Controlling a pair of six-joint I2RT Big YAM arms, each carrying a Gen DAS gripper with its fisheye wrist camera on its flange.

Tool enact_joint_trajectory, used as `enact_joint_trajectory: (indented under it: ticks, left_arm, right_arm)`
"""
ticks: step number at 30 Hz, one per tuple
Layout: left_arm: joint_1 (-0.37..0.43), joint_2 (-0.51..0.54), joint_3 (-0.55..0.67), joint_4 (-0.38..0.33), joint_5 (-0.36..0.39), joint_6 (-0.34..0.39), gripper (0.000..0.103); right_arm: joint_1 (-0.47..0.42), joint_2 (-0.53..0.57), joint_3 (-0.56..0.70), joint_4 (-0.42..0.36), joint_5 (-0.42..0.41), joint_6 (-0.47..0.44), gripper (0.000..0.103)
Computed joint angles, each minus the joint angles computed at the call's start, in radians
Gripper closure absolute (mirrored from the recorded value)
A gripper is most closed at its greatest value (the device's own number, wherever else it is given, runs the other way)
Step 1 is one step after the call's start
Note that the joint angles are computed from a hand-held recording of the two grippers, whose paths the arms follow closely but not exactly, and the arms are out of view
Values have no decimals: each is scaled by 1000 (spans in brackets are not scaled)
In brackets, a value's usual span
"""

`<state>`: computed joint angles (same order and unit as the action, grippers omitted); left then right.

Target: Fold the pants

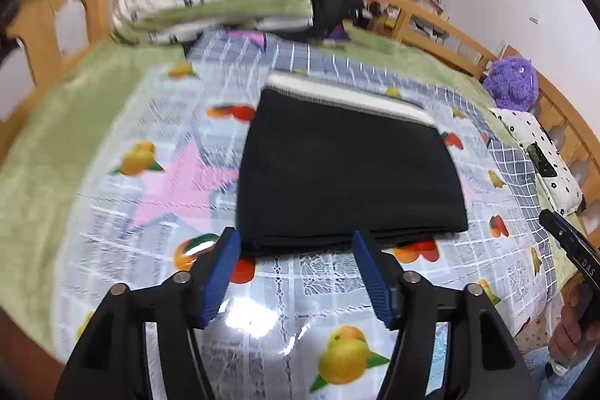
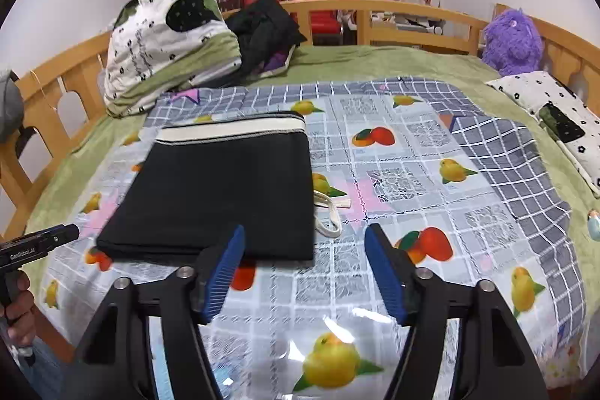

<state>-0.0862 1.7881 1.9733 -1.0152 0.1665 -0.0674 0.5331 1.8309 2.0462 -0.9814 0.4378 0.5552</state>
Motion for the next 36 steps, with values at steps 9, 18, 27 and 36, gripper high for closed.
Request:
enact_joint_trajectory:
  ticks: [9, 18, 27, 36]
  left_arm:
    - [-52, -160, -119, 63, -120, -10, 29]
    - [-96, -217, -158, 61, -172, 30, 29]
    - [-102, -231, -172, 49, -172, -12, 27]
    - [-114, -234, -176, 50, -203, 8, 26]
  right_arm:
    - [64, -11, 96, -176, 88, 99, 29]
    - [118, -32, 102, -216, 179, 86, 1]
    - [126, -12, 138, -255, 189, 94, 1]
    - [124, 0, 155, -272, 179, 110, 1]
